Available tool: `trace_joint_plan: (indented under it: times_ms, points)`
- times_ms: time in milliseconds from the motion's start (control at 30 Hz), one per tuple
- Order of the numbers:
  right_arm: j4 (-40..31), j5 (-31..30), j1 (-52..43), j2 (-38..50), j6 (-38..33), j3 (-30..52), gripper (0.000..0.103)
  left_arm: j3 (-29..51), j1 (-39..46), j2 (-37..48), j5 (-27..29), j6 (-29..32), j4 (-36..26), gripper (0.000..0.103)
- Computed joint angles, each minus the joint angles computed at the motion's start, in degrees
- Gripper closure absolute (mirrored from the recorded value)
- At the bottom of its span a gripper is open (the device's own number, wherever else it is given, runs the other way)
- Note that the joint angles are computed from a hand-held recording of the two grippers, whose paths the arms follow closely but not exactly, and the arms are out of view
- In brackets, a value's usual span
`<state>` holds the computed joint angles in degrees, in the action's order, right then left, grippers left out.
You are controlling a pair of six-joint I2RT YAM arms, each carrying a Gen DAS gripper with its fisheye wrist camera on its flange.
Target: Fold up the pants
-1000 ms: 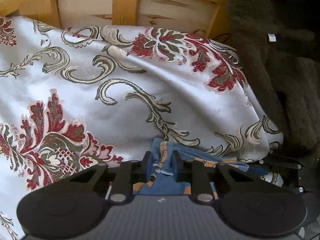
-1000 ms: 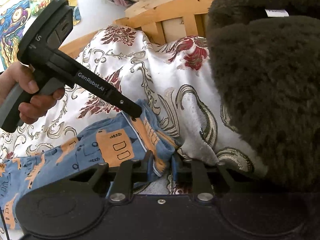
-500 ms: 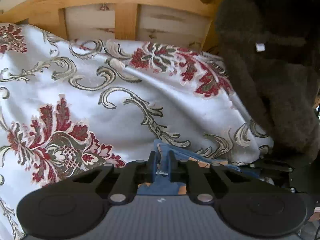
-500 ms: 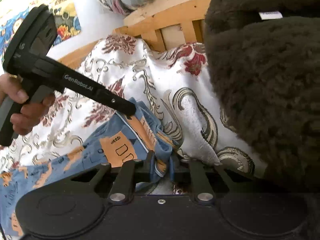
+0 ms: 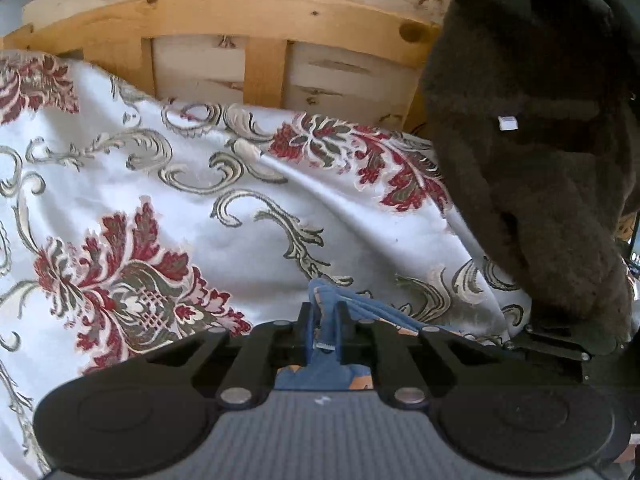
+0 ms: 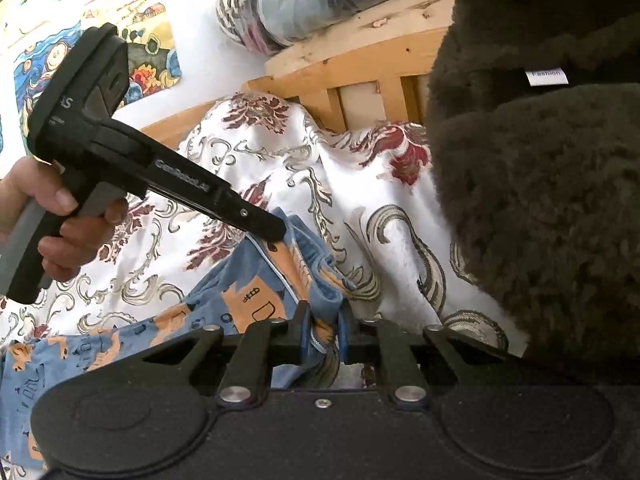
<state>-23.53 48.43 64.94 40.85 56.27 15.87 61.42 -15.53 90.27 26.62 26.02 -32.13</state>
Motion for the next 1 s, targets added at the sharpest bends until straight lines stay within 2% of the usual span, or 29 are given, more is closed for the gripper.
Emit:
trace_joint_plan:
  times_ms: [100, 200, 300, 367, 400, 433, 500, 600, 733, 900, 1000]
  points:
    - [1.48, -4.58, -4.97, 2.19, -1.73, 0.14, 0.08, 1.18, -1.2, 3.55, -1.23, -0.87, 1.44, 0.091]
    - [3.65, -9.3, -10.24, 0.36, -4.28, -1.31, 0.077, 3.2, -2.12, 7.02, -1.89, -2.27, 2.05, 0.08]
    - [6.34, -10.12, -11.64, 2.39, -6.89, -1.61, 0.076, 6.09, -2.33, 10.44, -2.4, -2.32, 0.61, 0.067]
    - [7.87, -11.56, -13.24, 2.66, -8.04, -1.96, 0.078, 7.75, -2.24, 12.61, -2.16, -2.17, -0.49, 0.066]
    - [8.57, -12.52, -14.07, 1.87, -8.47, -2.43, 0.084, 8.57, -2.1, 13.6, -1.48, -2.38, -1.24, 0.067]
    - [8.88, -13.33, -14.72, 0.73, -8.52, -2.87, 0.087, 8.94, -1.89, 14.26, -0.66, -2.49, -1.54, 0.077]
    - [8.47, -14.14, -15.12, -2.35, -8.01, -3.66, 0.091, 8.85, -1.5, 14.22, 0.4, -1.93, -1.6, 0.083]
    - [6.29, -9.61, -10.97, -3.99, -6.75, -2.91, 0.093, 7.96, -0.73, 12.33, 1.52, -1.65, -1.87, 0.087]
    - [1.23, 0.35, -1.25, -6.24, -5.92, -0.91, 0.093, 5.39, 0.9, 6.89, 4.39, -0.54, -2.22, 0.088]
    - [-5.1, 9.8, 8.92, -0.81, -4.44, 5.15, 0.093, 1.38, 4.91, -0.32, 9.4, 1.24, -3.04, 0.088]
    - [-7.1, 12.24, 14.08, 2.5, -3.26, 9.41, 0.093, 1.04, 10.39, -4.37, 14.44, 4.92, -7.73, 0.088]
